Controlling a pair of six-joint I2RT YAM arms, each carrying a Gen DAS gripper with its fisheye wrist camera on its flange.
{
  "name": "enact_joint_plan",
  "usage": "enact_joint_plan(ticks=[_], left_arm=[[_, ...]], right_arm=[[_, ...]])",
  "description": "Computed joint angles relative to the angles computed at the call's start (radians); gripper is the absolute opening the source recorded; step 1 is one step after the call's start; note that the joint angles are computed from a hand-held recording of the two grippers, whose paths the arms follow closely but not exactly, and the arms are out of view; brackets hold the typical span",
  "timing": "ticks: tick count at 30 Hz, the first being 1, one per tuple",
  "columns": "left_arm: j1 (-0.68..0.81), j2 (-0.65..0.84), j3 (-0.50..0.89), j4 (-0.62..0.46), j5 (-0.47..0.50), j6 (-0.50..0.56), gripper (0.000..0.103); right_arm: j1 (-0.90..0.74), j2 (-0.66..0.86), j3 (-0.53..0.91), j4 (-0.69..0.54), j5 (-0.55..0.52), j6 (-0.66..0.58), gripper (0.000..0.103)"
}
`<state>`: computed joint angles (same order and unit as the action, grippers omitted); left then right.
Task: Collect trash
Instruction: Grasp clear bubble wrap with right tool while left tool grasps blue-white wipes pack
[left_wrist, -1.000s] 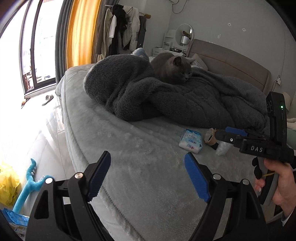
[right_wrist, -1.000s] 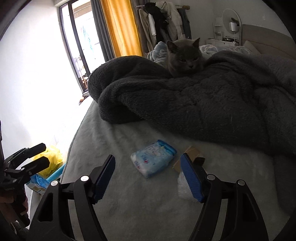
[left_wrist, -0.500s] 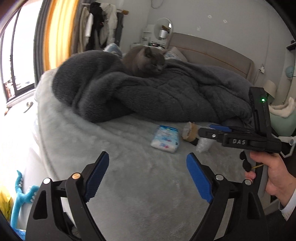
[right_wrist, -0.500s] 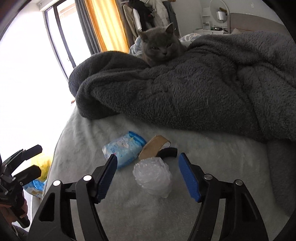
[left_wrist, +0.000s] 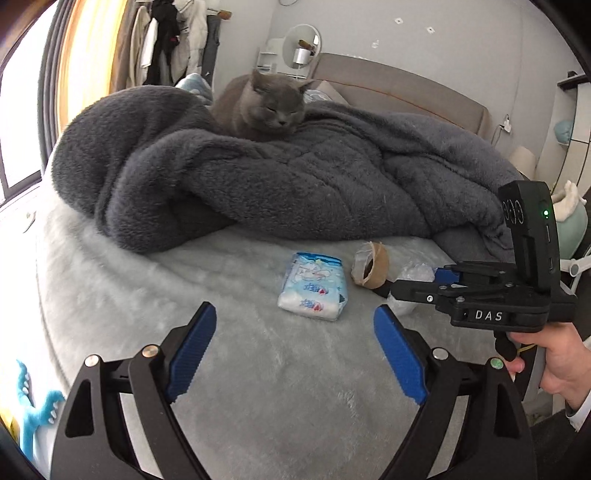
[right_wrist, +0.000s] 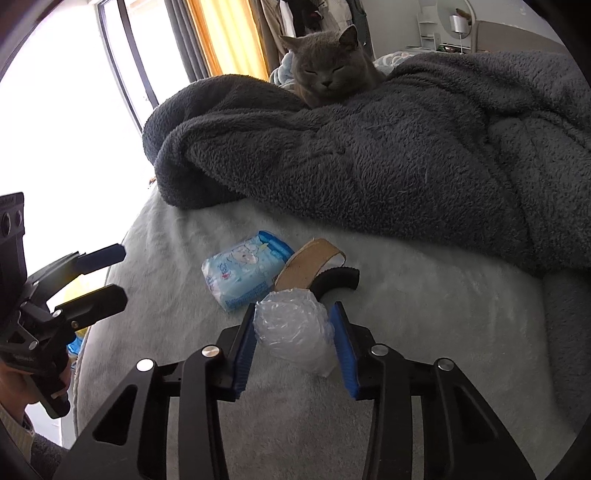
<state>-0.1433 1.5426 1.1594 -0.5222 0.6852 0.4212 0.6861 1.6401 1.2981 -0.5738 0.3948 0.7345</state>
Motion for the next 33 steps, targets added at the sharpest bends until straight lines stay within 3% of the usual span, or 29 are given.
enact_joint_plan(ticks=[25,33], left_arm=[[-0.152,0.101,0.005,0.139,-0.128,-0.143,0.089],[-0.207,0.157,0.026,0.141,-0.212,-0.156,0.080]], right_arm=[[-0.048,-0.290,-0.238,0.046,0.001,-0.019,0.034],[-0.071,-0.356,-0.296,0.046,-0.016,-0.017,0.035]])
